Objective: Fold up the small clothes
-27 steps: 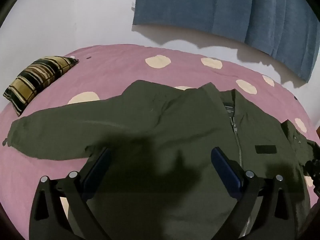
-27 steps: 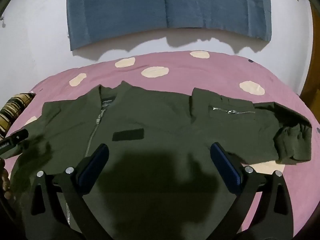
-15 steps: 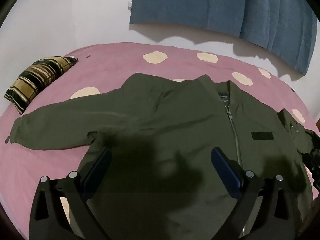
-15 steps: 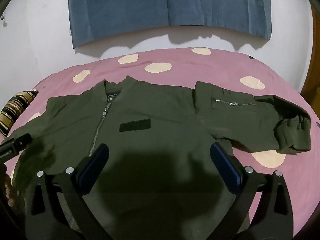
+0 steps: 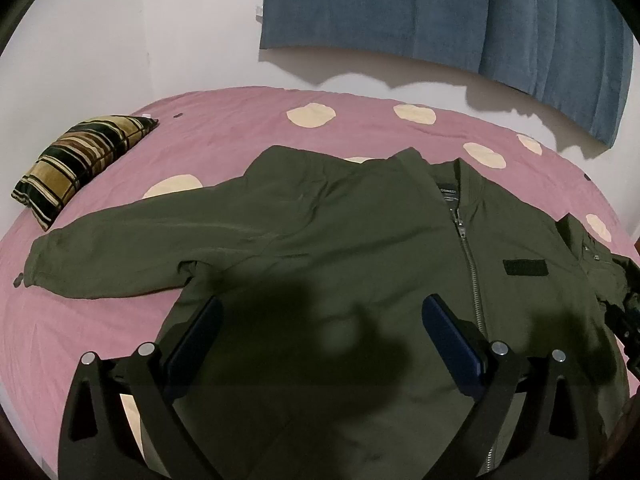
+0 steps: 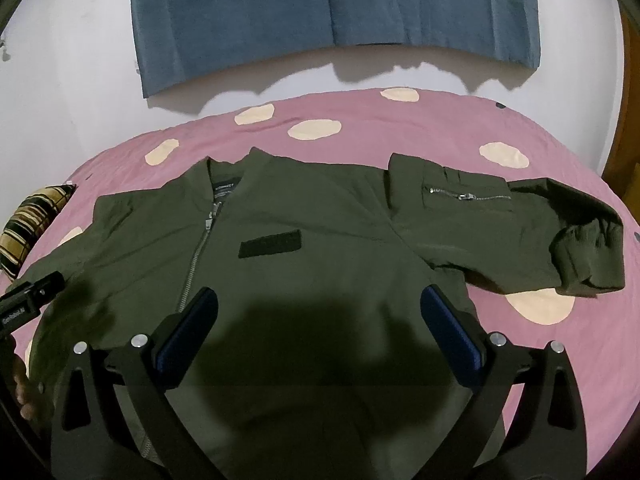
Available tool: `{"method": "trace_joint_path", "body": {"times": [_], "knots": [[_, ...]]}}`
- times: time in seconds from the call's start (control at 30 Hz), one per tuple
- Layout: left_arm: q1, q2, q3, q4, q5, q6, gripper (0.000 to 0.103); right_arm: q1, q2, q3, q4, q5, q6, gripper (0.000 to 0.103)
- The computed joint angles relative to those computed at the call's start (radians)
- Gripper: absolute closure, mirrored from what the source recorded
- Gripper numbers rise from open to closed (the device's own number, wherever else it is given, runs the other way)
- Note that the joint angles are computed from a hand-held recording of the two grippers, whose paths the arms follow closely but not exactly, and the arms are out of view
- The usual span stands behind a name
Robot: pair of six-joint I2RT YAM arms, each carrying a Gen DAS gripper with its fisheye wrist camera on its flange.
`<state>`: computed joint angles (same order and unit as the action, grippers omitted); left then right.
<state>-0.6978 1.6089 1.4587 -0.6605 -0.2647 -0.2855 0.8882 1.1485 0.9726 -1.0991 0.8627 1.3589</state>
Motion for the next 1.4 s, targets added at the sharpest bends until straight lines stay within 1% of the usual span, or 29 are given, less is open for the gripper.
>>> {"method": "trace_joint_path", "body": {"times": [0.13, 0.37, 0.77, 0.97, 1.07, 1.17, 1.27, 1.37, 1.4], "knots": [[0.006, 0.003, 0.005, -0.007, 0.009, 0.001, 0.004, 0.003, 0.004, 0.002, -0.002, -0.005, 0.005, 0.002], [0.005, 0.01, 0.019, -0.021, 0.011, -0.001, 0.004, -0.021, -0.006, -0.004, 0.018, -0.026, -0.024, 0.002], [-0.003, 0.016, 0.013, -0.012, 0.001, -0.008, 0.004, -0.036, -0.015, -0.018, 0.036, -0.045, -0.039, 0.002], [-0.005, 0.017, 0.01, -0.009, 0.001, -0.008, 0.004, -0.051, -0.034, -0.036, 0.054, -0.065, -0.042, 0.002], [-0.008, 0.021, 0.014, -0.011, 0.001, -0.005, 0.004, -0.071, -0.055, -0.05, 0.076, -0.089, -0.061, 0.002], [-0.008, 0.023, 0.017, -0.013, 0.004, -0.004, 0.004, -0.081, -0.073, -0.054, 0.071, -0.094, -0.076, 0.002], [-0.006, 0.028, 0.021, -0.014, 0.008, -0.002, 0.004, -0.101, -0.122, -0.063, 0.043, -0.086, -0.085, 0.002], [-0.002, 0.028, 0.021, -0.016, 0.014, -0.005, 0.004, -0.175, -0.261, -0.105, 0.009, -0.111, -0.097, 0.002], [0.0, 0.029, 0.022, -0.017, 0.016, -0.005, 0.004, -0.207, -0.339, -0.128, -0.021, -0.111, -0.077, 0.002]]}}
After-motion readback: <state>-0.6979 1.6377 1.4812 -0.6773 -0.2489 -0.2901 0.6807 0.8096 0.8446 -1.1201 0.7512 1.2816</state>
